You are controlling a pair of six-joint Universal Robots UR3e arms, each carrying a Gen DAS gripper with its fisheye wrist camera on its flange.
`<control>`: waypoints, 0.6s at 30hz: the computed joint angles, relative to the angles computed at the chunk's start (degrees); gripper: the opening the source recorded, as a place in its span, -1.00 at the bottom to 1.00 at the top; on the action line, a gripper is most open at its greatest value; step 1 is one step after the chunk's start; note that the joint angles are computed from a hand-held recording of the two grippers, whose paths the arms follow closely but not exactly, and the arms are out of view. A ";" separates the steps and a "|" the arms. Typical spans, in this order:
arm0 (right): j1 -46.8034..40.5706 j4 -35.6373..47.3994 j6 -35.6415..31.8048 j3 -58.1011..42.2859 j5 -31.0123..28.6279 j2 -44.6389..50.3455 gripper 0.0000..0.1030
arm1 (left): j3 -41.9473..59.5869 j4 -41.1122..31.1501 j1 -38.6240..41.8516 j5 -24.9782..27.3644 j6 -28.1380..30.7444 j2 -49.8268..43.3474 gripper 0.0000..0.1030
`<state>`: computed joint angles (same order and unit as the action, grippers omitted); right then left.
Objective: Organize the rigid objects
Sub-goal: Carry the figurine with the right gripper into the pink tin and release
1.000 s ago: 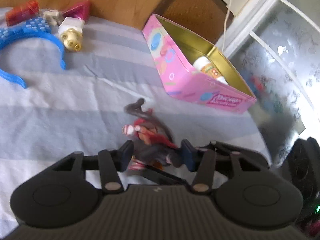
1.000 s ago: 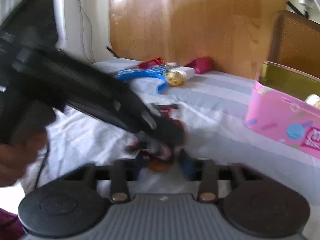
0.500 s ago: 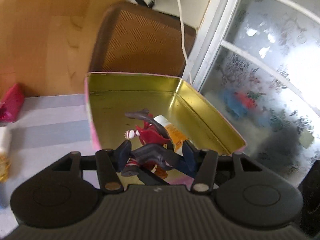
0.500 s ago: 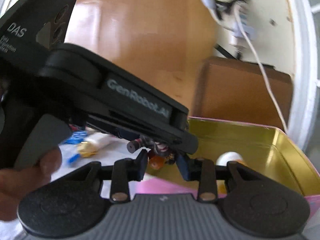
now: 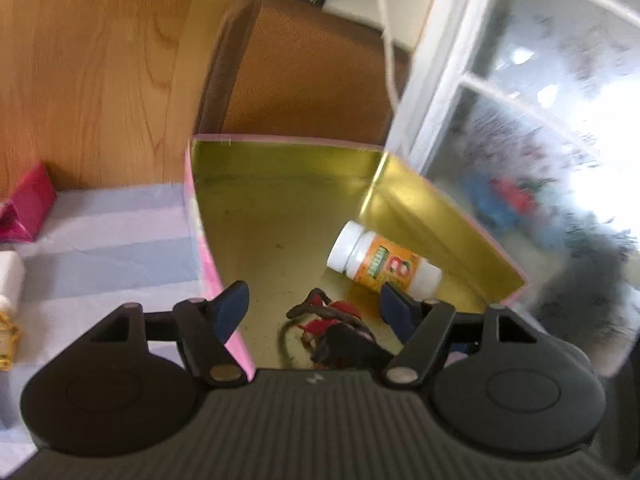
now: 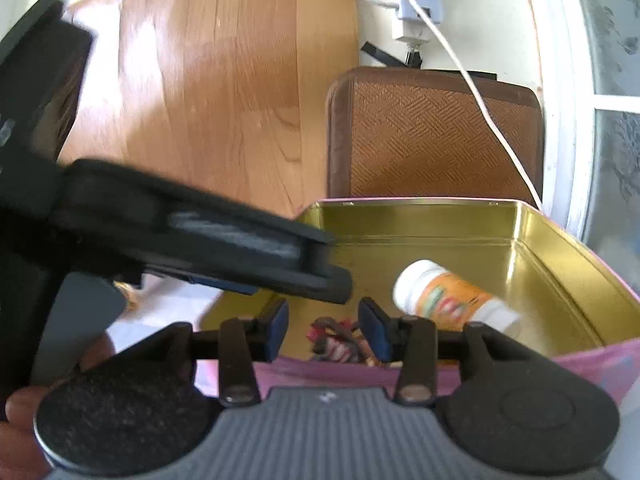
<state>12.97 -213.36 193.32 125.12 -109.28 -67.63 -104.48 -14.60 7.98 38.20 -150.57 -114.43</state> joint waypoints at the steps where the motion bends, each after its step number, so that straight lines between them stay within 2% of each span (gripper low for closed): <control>1: 1.18 -1.36 0.47 1.35 -0.87 -0.60 -0.22 | -3.74 2.14 2.02 -0.67 1.53 2.20 0.53; 2: 2.61 -3.28 0.61 2.34 -1.94 -0.71 -0.22 | -7.60 3.14 4.95 -2.90 4.34 4.30 0.54; 4: 5.71 -6.97 0.55 3.36 -3.93 -0.20 -0.20 | -14.02 -1.43 12.52 -9.08 13.38 8.53 0.57; 7: 9.79 -7.87 0.58 2.28 -4.11 0.75 -0.20 | -17.85 -10.58 21.35 -10.71 23.46 11.85 0.57; 11: 13.29 -2.84 -1.05 -3.01 -1.59 2.05 -0.20 | -18.80 -4.20 28.42 -6.40 22.23 7.19 0.57; 15: 15.39 6.13 -1.11 -12.38 1.63 5.84 -0.20 | -17.97 7.12 31.48 -1.86 15.52 1.28 0.57; 18: 15.42 12.27 0.20 -18.89 4.53 9.42 -0.20 | -17.92 18.79 32.37 1.33 9.58 -2.34 0.57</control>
